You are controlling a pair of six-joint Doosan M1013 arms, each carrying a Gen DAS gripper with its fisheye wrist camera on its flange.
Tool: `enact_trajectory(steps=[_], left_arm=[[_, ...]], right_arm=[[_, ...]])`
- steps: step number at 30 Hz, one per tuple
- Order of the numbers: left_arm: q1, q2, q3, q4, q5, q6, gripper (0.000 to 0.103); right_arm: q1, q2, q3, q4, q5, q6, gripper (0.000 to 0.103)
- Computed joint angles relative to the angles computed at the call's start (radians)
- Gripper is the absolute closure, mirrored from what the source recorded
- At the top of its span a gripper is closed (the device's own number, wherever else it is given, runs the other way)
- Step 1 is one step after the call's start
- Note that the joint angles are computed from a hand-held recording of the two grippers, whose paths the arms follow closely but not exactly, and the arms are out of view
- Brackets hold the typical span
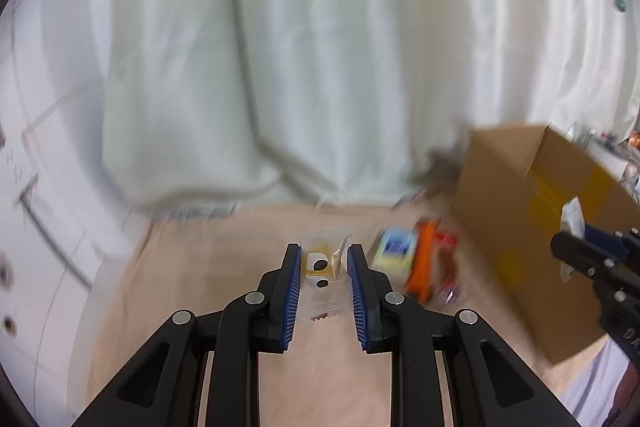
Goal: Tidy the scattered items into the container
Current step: 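Carry the clear cup and googly-eye trinket over the box and release both inside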
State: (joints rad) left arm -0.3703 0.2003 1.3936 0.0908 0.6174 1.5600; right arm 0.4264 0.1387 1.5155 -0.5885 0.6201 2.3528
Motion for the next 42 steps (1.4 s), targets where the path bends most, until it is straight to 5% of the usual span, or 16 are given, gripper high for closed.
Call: enact_trajectory(steps=[8,19,36,38,40,42], left_arm=[[-0.086,0.059,-0.149,-0.116,0.021,0.1,0.079],[-0.206,0.148,-0.253,-0.187,0.082,0.198,0.079],[-0.27,0.214,-0.267,-0.141,0.146,0.192,0.079],[-0.271,0.218,-0.27,-0.142,0.151,0.191,0.079],[-0.273,0.218,-0.268,-0.134,0.143,0.183,0.079],[-0.274,0.217,-0.265,-0.13,0.135,0.173,0.079]], right_arm=[[-0.074,-0.055,0.018,-0.098,0.047,0.1,0.079],[-0.177,-0.113,0.1,-0.068,0.093,0.113,0.079],[-0.237,-0.117,0.166,0.056,0.076,0.024,0.077],[-0.234,-0.119,0.169,0.032,0.076,0.041,0.064],[-0.23,-0.122,0.172,0.008,0.078,0.056,0.029],[-0.225,-0.129,0.179,-0.019,0.073,0.08,0.024]])
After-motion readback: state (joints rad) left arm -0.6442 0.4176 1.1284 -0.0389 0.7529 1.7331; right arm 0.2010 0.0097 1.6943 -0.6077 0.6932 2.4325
